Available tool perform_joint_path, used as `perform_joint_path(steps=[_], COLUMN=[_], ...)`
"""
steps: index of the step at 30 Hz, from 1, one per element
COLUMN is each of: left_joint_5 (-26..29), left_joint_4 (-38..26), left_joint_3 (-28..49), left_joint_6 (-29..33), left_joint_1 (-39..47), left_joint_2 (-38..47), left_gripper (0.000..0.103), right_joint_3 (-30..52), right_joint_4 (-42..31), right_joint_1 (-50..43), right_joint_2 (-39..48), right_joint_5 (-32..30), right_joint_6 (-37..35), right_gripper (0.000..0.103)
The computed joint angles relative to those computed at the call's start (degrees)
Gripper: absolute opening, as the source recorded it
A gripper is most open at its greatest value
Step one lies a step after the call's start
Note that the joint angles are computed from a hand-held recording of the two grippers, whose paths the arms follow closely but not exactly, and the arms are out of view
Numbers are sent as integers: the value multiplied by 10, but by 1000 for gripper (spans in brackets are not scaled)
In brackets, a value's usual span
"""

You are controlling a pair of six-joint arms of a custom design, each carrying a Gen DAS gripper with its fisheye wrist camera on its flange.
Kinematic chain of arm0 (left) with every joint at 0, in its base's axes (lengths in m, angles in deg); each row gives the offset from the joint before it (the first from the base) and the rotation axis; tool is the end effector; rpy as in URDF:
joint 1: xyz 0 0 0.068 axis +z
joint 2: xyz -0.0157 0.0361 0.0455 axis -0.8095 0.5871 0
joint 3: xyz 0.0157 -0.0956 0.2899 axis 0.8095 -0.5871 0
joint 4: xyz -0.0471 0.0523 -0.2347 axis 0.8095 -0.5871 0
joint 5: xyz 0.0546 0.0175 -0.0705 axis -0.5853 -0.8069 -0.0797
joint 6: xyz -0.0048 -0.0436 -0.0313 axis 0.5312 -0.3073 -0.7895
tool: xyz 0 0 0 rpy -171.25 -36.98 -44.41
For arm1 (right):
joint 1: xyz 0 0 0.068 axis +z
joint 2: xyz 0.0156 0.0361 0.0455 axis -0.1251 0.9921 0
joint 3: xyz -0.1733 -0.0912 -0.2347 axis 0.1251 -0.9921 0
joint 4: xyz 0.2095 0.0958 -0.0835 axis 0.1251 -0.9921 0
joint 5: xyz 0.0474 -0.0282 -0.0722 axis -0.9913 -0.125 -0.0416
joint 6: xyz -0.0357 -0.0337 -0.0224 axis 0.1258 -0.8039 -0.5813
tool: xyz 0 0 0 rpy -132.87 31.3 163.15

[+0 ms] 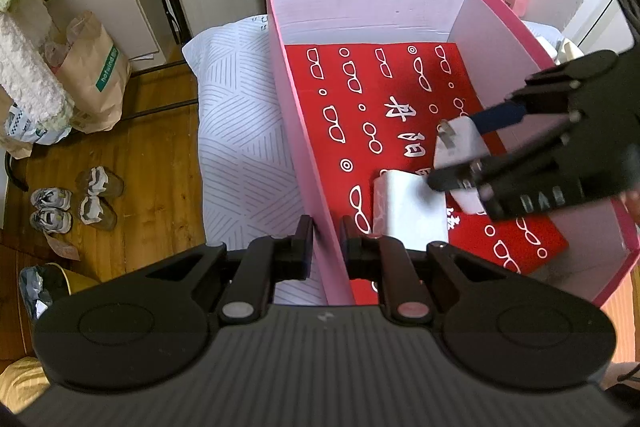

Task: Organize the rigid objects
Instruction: 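Lower the white plug charger into the pink box and open the right gripper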

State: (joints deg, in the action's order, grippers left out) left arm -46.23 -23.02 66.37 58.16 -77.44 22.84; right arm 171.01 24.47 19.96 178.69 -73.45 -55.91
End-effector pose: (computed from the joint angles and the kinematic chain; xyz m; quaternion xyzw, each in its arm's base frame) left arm 0.2666 -0.1096 0.1482 -0.0543 0.9720 -0.0276 0.2269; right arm 0.3862 0.2111 0.1385 -0.4077 0.8833 0.1740 0.1525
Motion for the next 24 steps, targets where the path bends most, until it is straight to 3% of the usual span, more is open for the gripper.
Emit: perform_joint_path(steps=[6, 14, 18, 24], left_joint_5=[-1, 6, 7, 7], left_joint_4=[-1, 7, 11, 9], left_joint_3=[-1, -8, -11, -10], left_joint_6=[1, 3, 3, 4], left_joint_1=[-2, 4, 5, 5], left_joint_2=[-3, -6, -7, -7], left_gripper=[13, 13, 13, 13], right_joint_3=[6, -55, -82, -83], right_joint_4=[12, 21, 7, -53], right_joint_1=[9, 20, 16, -9], right_joint_2=[9, -37, -61, -77], right_joint_5=[32, 62, 42, -35], right_joint_6=[11, -24, -22, -1], right_gripper=[63, 58, 58, 57])
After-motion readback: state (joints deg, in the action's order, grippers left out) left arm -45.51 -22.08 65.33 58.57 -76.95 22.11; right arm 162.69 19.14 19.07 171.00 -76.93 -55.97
